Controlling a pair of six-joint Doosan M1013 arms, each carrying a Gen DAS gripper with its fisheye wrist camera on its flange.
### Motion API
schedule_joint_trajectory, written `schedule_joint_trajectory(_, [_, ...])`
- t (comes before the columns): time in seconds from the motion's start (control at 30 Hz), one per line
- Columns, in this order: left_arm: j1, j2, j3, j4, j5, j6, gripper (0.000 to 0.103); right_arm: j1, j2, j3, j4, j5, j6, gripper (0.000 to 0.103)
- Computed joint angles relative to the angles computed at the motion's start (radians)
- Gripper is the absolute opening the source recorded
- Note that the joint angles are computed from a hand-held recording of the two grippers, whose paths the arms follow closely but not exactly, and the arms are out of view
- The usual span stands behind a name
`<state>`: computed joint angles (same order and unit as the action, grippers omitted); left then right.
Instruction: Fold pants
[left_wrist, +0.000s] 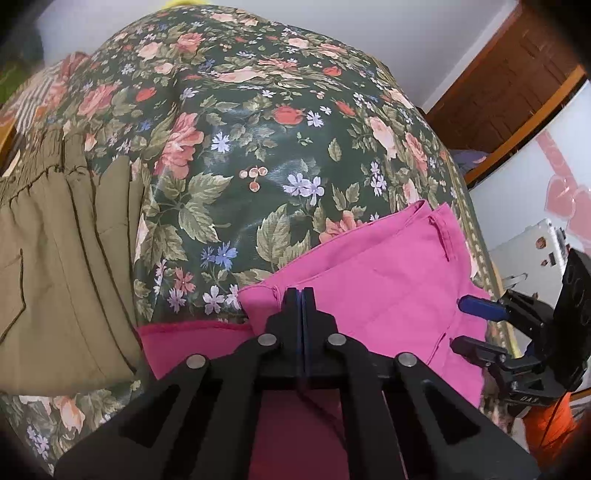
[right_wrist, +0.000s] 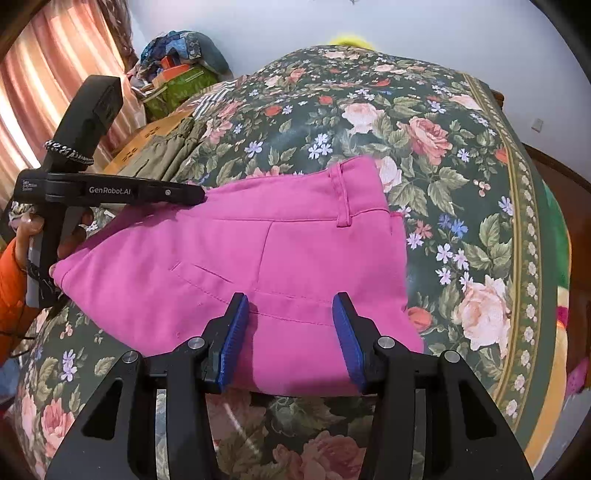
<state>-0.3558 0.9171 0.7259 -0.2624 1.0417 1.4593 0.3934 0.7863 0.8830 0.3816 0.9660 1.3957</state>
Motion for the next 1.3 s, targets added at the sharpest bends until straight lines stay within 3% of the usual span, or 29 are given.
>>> schedule_joint_trajectory(0.37, [-0.031, -0.192, 0.252, -0.029, -0.118, 0.124, 0.009, 0.01, -0.068, 0.074, -0.007, -0.05, 0.007, 0.044])
schedule_joint_trajectory(0.43, [-0.041, -0.21, 0.287, -0.023, -0.123, 0.138, 0.017, 0.016, -0.074, 0.083, -0.012, -0.05, 0.0, 0.044])
schedule_joint_trajectory(0.53, [-0.063, -0.214, 0.32, 0.061, -0.119, 0.091, 0.018, 0.027, -0.072, 0.088, -0.044, -0.042, 0.008, 0.044])
schedule_joint_trajectory(0.67, [-0.073, -0.243, 0.392, 0.129, -0.179, 0.044, 0.019, 0.023, -0.065, 0.09, -0.013, -0.025, 0.021, 0.044])
schedule_joint_trajectory(0.8, [-0.093, -0.282, 0.462, 0.273, -0.219, -0.012, 0.02, 0.022, -0.066, 0.094, 0.0, -0.023, 0.024, 0.044])
schedule_joint_trajectory(1.0, [-0.059, -0.297, 0.471, 0.154, -0.212, -0.004, 0.021, 0.024, -0.067, 0.092, -0.008, -0.02, 0.047, 0.044])
schedule_joint_trajectory(1.07, [-0.059, -0.302, 0.463, 0.193, -0.206, -0.037, 0.03, 0.022, -0.076, 0.095, -0.013, -0.027, 0.037, 0.045])
schedule_joint_trajectory(1.13, [-0.06, -0.313, 0.466, 0.229, -0.234, -0.069, 0.06, 0.019, -0.087, 0.102, -0.032, -0.041, 0.035, 0.049])
schedule_joint_trajectory(1.23, [-0.06, -0.329, 0.477, 0.256, -0.294, -0.123, 0.09, 0.011, -0.1, 0.109, -0.083, -0.078, 0.056, 0.059])
schedule_joint_trajectory(1.3, [-0.058, -0.324, 0.463, 0.264, -0.298, -0.153, 0.096, 0.0, -0.099, 0.104, -0.09, -0.082, 0.068, 0.062])
